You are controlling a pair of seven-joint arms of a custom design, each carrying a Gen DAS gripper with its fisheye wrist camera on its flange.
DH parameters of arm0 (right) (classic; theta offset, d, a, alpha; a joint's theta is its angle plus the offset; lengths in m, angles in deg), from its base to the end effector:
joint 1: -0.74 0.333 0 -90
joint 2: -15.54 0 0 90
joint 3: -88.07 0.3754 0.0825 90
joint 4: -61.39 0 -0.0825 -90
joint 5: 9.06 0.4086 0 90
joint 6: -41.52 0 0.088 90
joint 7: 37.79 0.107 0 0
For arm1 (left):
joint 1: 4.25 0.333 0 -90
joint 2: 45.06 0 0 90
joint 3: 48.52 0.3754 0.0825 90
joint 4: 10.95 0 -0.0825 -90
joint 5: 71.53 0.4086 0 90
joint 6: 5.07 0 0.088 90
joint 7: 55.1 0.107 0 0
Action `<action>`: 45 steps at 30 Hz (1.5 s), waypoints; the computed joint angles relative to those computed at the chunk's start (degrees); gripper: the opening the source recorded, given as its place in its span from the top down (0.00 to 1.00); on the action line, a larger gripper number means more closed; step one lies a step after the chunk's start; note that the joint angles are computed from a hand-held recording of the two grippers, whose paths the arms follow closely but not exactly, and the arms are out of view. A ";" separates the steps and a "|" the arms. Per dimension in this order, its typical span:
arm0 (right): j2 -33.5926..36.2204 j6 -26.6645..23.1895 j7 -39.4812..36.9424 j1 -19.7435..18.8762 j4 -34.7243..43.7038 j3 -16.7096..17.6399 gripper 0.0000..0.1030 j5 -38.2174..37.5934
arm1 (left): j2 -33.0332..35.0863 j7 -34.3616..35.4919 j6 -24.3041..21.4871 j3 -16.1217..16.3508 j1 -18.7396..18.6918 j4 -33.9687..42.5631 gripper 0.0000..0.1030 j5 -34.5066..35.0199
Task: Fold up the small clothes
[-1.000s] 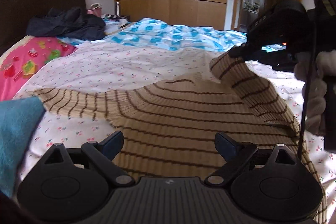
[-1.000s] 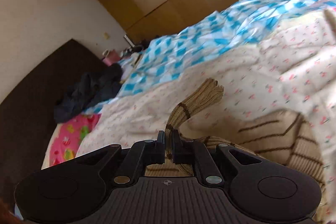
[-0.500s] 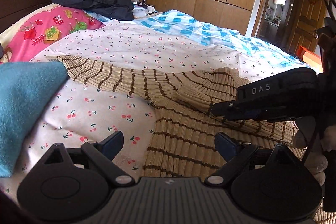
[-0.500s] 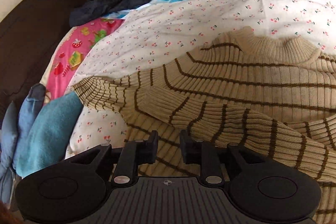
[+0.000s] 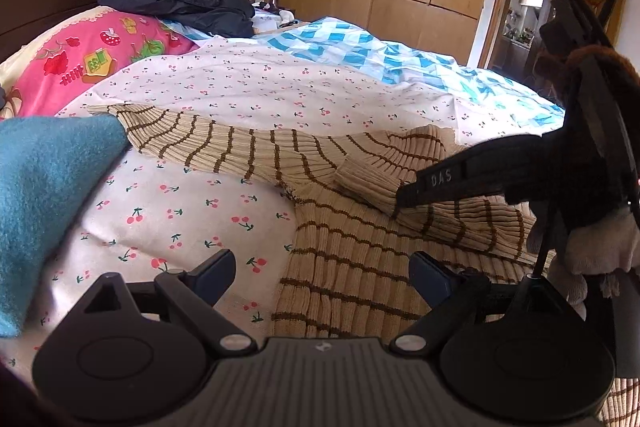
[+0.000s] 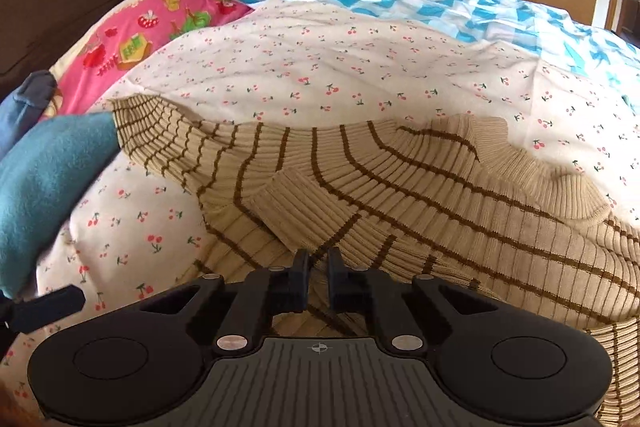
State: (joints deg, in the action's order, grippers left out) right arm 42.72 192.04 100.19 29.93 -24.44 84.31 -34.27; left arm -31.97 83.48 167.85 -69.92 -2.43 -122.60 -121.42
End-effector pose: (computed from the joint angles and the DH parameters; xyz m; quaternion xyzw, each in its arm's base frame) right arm 0.7016 0.3571 0.5124 -0.6388 0.6808 -0.2188 0.2840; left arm 0.6553 -0.1524 0.4925 -0.5253 0.7270 -0.4022 0.1836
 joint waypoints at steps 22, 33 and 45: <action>4.27 -6.28 -6.93 1.90 6.11 -1.59 0.89 -2.56 | 0.18 0.90 -2.07 1.02 -0.33 1.01 0.05 -2.88; -0.34 10.32 -3.40 -9.47 -2.35 8.24 0.55 13.14 | 0.55 0.59 -2.61 1.42 -0.58 1.53 0.05 -3.50; -2.52 3.77 -3.06 -3.13 -4.85 -0.56 0.55 3.30 | 0.57 1.77 -1.07 0.61 -0.72 0.70 0.05 -1.81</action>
